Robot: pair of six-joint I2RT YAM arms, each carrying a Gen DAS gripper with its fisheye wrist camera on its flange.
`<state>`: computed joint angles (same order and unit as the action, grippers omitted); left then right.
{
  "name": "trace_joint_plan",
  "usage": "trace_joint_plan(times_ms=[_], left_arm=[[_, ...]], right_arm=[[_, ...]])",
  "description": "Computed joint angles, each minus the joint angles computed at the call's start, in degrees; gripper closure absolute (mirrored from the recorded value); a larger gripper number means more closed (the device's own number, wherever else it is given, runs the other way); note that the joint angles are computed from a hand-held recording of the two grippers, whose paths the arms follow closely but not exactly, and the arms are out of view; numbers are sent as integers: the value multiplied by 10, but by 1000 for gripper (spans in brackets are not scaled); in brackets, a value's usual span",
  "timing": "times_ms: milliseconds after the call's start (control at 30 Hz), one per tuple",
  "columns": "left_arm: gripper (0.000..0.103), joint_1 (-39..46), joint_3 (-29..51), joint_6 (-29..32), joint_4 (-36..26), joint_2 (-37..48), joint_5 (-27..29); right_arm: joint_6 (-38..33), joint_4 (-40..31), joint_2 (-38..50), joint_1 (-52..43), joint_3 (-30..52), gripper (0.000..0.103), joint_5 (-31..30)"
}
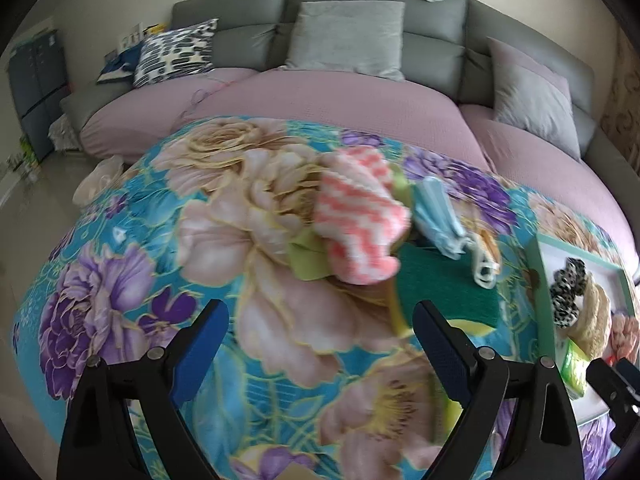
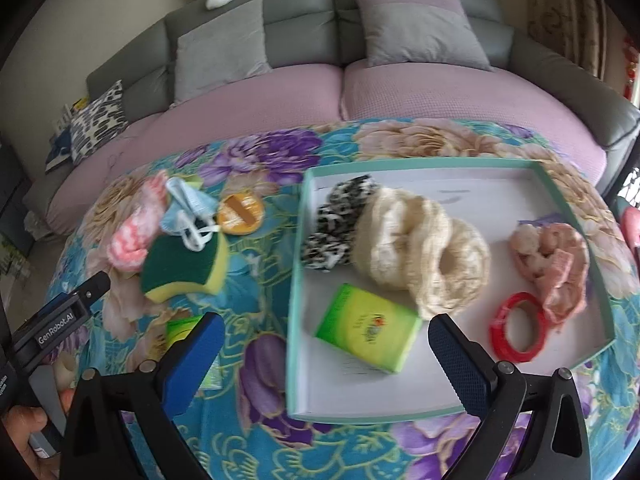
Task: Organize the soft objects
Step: 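Move both tools back toward the pile of soft items, then grasp the pink-white striped fuzzy cloth with the left tool while the right tool grasps the green tissue pack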
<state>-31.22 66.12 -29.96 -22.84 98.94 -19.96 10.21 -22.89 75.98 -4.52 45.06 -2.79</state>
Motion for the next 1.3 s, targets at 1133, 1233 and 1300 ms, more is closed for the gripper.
trace_joint_plan(times_ms=[1133, 1233, 1300], left_arm=[[10, 67, 9, 34, 62, 37, 105], [13, 72, 23, 40, 77, 56, 139], [33, 72, 26, 45, 90, 62, 152]], right_arm=[[7, 36, 168, 159, 52, 0, 14], [5, 39, 176, 158, 54, 0, 13], [6, 39, 177, 158, 55, 0, 11]])
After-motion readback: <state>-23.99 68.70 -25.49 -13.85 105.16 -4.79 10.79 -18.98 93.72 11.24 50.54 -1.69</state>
